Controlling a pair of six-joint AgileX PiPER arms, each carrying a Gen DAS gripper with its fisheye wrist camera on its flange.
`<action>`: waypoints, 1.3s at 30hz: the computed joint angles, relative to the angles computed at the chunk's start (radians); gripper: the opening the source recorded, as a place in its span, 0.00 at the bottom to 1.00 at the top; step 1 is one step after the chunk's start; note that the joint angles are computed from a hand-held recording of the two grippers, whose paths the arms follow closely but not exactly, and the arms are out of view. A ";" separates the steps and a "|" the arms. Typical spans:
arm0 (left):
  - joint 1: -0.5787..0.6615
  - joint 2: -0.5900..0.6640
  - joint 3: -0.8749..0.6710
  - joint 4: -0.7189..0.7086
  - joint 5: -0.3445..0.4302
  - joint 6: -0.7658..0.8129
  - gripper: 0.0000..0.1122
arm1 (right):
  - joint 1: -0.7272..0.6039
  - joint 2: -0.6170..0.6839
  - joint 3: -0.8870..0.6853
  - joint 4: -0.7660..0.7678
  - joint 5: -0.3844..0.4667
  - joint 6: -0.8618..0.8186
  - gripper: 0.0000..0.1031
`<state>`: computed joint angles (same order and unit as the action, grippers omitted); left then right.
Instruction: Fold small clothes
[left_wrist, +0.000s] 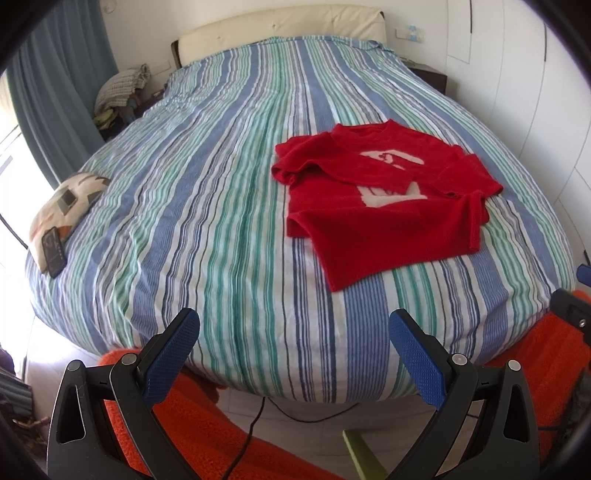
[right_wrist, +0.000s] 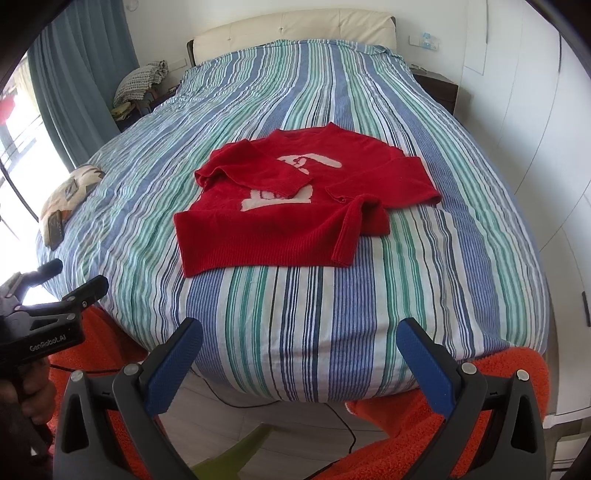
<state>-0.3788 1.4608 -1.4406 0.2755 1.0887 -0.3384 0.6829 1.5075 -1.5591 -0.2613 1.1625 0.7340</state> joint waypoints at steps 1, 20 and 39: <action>0.056 0.011 0.008 -0.066 -0.017 0.048 0.91 | -0.032 -0.029 0.047 0.009 -0.032 0.000 1.00; 0.236 0.513 -0.250 -0.589 -0.108 0.354 0.03 | -0.465 0.469 -0.072 0.575 -0.358 -0.428 0.07; 0.327 0.316 0.062 -0.663 -0.071 0.582 0.16 | -0.582 0.218 0.388 0.981 -0.324 -0.785 0.31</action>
